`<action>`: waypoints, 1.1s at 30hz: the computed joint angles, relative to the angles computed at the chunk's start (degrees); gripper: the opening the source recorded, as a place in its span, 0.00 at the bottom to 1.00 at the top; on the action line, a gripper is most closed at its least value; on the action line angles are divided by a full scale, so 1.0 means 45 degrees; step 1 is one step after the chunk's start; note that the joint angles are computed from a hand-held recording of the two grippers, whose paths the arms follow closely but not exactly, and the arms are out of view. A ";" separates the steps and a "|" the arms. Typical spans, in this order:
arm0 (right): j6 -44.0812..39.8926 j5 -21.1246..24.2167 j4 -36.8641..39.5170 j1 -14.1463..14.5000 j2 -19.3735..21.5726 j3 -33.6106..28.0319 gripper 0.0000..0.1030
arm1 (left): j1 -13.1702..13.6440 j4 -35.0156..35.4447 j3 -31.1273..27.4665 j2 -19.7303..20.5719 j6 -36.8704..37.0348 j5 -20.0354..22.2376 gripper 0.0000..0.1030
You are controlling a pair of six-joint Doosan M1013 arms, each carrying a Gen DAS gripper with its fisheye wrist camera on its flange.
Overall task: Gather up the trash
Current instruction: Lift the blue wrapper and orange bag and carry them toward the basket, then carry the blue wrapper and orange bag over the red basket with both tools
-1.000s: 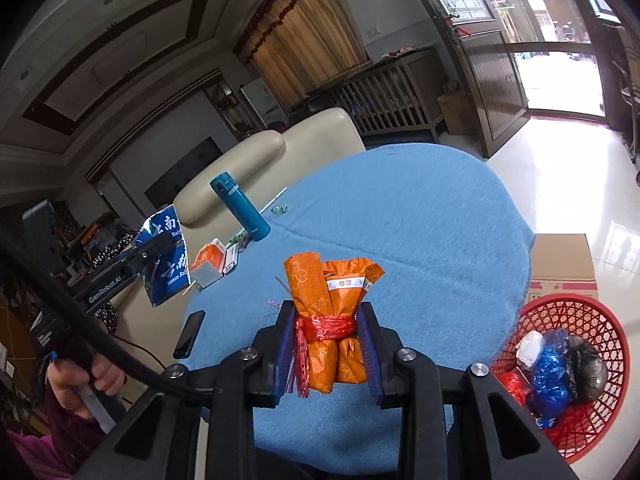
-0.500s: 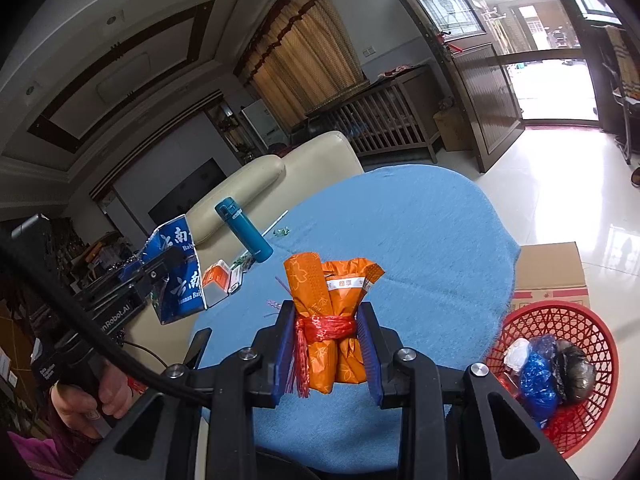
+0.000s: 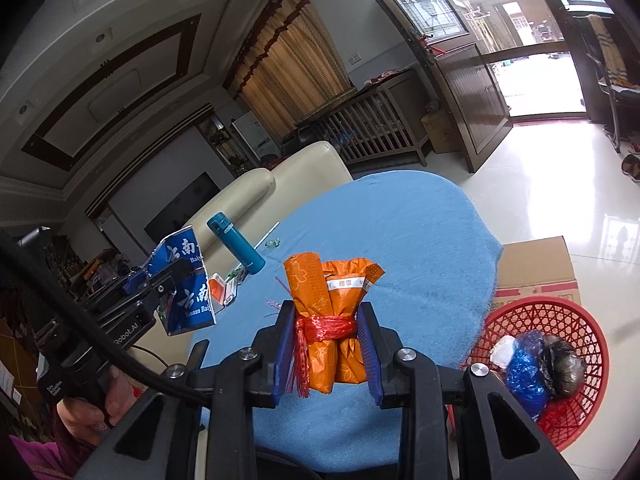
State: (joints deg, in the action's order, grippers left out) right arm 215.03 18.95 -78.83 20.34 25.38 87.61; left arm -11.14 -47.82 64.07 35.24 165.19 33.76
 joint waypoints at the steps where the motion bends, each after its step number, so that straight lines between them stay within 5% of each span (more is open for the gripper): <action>1: 0.0080 0.0002 -0.0053 -0.0009 -0.0032 0.0043 0.32 | -0.0041 -0.0027 0.0077 -0.0050 0.0071 -0.0053 0.34; 33: 0.3080 0.0710 -0.1550 0.0012 -0.0920 0.1388 0.32 | -0.0736 0.0366 0.0808 -0.0418 0.1201 -0.0037 0.34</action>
State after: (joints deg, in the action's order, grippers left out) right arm 228.89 22.14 -85.81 20.40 21.24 93.85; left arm -14.46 -46.17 67.71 33.36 170.59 33.59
